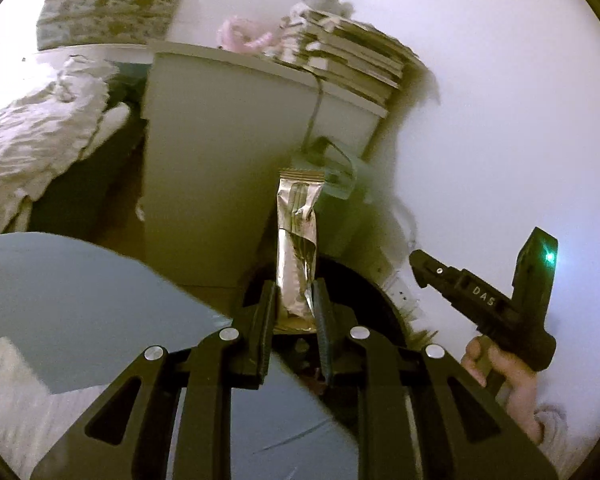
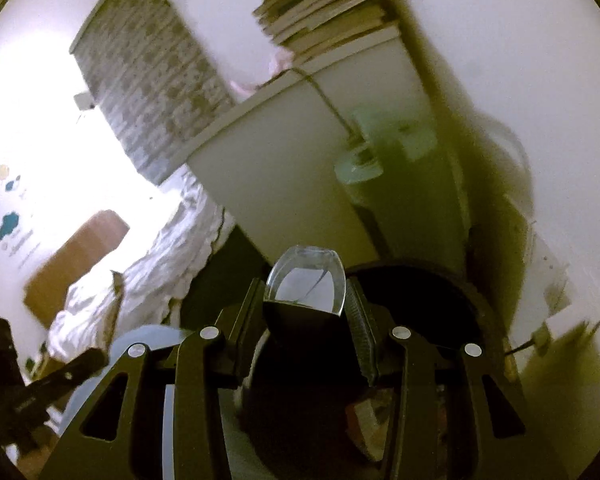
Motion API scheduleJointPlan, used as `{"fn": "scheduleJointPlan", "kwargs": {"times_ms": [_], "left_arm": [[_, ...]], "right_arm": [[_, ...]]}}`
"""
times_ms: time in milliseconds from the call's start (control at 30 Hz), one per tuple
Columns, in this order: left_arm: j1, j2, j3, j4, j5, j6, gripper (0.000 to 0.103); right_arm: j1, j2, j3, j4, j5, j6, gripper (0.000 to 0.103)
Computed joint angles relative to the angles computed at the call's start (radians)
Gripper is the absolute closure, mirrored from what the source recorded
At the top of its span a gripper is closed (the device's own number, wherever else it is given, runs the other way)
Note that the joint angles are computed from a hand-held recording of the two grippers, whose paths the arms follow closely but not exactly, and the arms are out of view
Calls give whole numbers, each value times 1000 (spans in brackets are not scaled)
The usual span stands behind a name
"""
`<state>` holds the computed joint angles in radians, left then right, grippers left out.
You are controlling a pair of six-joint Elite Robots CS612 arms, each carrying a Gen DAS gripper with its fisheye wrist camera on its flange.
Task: Collect trash
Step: 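Carry wrapper and dark cup over the black bin and open both tools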
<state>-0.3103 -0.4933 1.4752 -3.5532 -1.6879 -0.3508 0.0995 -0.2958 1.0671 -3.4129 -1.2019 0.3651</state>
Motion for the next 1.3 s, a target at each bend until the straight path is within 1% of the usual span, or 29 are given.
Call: {"fn": "scheduleJointPlan", "kwargs": {"times_ms": [67, 133, 167, 300, 633, 1167, 1200, 1267, 1300], "left_arm": [[-7, 11, -28, 27, -9, 4, 83], [-13, 20, -47, 49, -18, 5, 83], [-15, 23, -52, 56, -21, 7, 83], [-23, 34, -76, 90, -31, 18, 83], [-31, 53, -115, 144, -42, 29, 83], [-35, 67, -149, 191, -53, 42, 81], [-35, 67, -149, 193, -54, 44, 79], [-37, 65, -148, 194, -46, 43, 67], [-38, 63, -145, 193, -36, 40, 52]], "right_arm": [[-8, 7, -10, 1, 1, 24, 62], [-21, 3, 7, -13, 15, 39, 62], [-26, -1, 24, -25, 19, 44, 62], [-35, -3, 34, -37, 25, 52, 62], [-45, -6, 45, -39, 30, 71, 62], [-47, -3, 37, -12, 41, 73, 61], [-47, -3, 36, -13, 42, 74, 61], [-47, -3, 36, -12, 41, 77, 61], [-47, -3, 36, -12, 41, 78, 59]]}}
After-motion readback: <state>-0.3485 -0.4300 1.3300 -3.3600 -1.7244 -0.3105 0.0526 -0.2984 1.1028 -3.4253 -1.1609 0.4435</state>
